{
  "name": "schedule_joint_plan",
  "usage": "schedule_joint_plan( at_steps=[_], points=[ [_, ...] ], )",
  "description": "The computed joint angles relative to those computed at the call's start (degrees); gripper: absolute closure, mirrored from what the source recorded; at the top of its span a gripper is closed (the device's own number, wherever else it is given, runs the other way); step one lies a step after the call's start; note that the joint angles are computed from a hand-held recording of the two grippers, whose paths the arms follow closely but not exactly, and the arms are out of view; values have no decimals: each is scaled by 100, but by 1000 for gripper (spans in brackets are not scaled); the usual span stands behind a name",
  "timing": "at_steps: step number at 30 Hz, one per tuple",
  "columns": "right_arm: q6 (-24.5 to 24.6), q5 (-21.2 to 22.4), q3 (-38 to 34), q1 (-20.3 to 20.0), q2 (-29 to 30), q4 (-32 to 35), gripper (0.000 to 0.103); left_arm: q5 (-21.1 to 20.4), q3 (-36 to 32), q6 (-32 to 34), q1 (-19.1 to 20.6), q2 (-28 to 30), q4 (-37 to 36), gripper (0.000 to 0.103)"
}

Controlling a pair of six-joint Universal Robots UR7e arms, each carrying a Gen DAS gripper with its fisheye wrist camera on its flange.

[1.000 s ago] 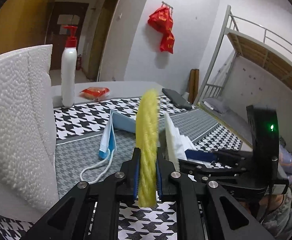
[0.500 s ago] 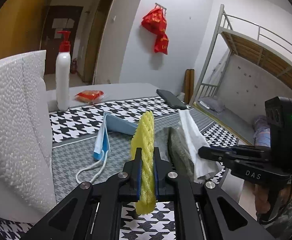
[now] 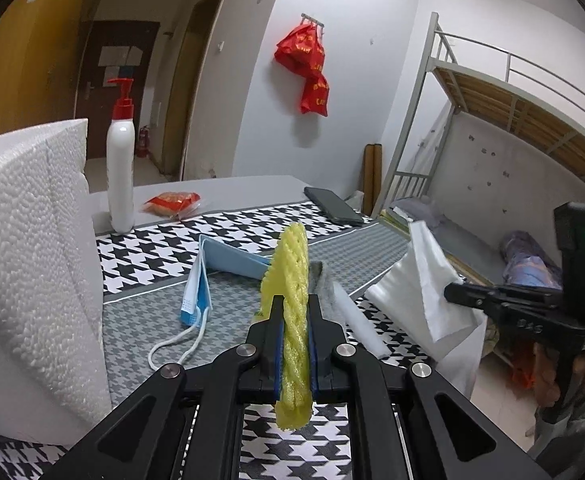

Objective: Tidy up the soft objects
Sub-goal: 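Lift the white cloth with the right gripper while the left holds the yellow sleeve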

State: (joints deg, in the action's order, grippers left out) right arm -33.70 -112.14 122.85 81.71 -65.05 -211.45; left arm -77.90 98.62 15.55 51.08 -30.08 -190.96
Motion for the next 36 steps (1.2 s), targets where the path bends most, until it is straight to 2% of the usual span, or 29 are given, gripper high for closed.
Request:
schedule_joint_plan(
  at_steps=[4, 7, 11, 13, 15, 17, 25, 36],
  points=[
    [-19, -206, -64, -149, 95, 59, 96, 101, 272, 153, -126, -87, -353, 93],
    [-97, -438, -184, -229, 272, 89, 95, 55, 406, 151, -170, -162, -353, 93],
    [-151, -536, -268, -279, 418, 85, 95, 153, 512, 126, -231, -203, -447, 93],
    [-140, -551, -308, -273, 452, 99, 85, 190, 541, 95, -249, -212, -456, 93],
    [-97, -541, -343, -257, 473, 103, 58, 296, 565, 106, -283, -193, -534, 93],
    [-171, -540, -365, -231, 523, 2, 51, 330, 589, 76, -293, -201, -545, 93],
    [-340, -593, -554, -183, 747, 168, 51, 544, 680, 21, -372, -224, -560, 93],
    [-549, -627, -659, -143, 904, 28, 49, 702, 706, 22, -454, -225, -575, 93]
  ],
)
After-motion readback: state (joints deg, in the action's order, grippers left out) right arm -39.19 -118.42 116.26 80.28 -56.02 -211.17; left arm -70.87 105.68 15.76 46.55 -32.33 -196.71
